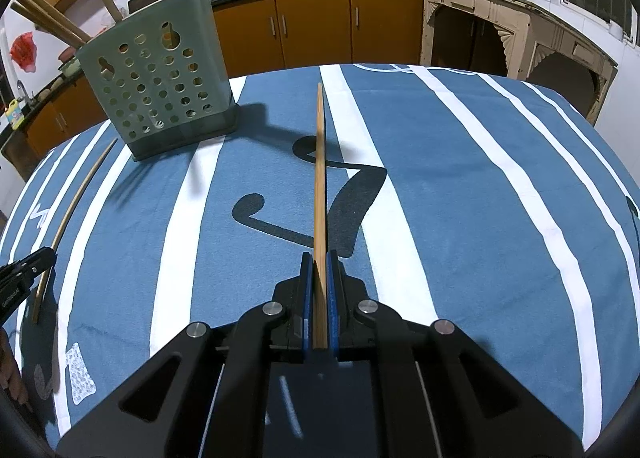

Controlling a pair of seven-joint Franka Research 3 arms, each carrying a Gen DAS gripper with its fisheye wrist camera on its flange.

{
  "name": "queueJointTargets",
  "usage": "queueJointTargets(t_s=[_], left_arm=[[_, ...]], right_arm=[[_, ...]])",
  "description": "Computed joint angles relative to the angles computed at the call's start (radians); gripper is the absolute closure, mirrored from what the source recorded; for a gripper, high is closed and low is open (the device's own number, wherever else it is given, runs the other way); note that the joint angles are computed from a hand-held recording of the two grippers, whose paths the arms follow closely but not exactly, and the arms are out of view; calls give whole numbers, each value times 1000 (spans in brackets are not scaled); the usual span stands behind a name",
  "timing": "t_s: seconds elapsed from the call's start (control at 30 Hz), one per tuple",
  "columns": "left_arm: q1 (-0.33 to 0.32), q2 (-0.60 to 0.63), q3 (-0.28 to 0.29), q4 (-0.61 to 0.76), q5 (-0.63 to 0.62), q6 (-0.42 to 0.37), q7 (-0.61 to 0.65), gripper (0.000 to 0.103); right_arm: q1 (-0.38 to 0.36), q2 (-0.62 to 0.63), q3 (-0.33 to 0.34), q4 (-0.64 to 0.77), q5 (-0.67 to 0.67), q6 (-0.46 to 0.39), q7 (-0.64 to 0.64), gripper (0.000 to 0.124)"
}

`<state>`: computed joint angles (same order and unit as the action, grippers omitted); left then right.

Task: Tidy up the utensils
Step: 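Lift both held chopsticks upright and carry them over the green holder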

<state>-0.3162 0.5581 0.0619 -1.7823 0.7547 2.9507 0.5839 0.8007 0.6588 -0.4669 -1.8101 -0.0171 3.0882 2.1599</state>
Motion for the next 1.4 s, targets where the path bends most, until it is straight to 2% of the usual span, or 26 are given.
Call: queueJointTargets(t_s=[0.47,0.57,0.63,0.8,0.87,1.03,1.07,1.13,1.3,1.4], left_arm=[[-3,0,2,-2,-5,1,3,92],[0,-6,-1,-10,-5,2,5,95],[16,-20,-16,-27,-19,10,19,96],[-20,-73,46,-76,42,87,-49,96],[-62,-101,105,-93,103,131,-110,96],[-163,-142,253,-101,279,226,-300,96],[-170,-148,263,-98,305,233,-321,96],[-152,-164,246,-99,332,231,-331,95],[-38,-174,99,-103,290,165,-229,95],[3,-164,48,-105,254,145,-185,95]], right_arm=[[-10,-4,15,-4,10,8,-20,116],[-44,-22,54,-23,19,31,-51,116],[-22,-35,32,-52,32,70,-57,116],[102,-59,-96,-121,94,181,-80,116],[156,-63,-152,-140,131,218,-93,116],[220,-68,-217,-162,213,284,-148,116],[227,-69,-223,-163,228,292,-161,116],[224,-72,-220,-161,253,301,-185,116],[203,-85,-189,-166,306,312,-246,116],[206,-91,-182,-169,344,311,-282,116]])
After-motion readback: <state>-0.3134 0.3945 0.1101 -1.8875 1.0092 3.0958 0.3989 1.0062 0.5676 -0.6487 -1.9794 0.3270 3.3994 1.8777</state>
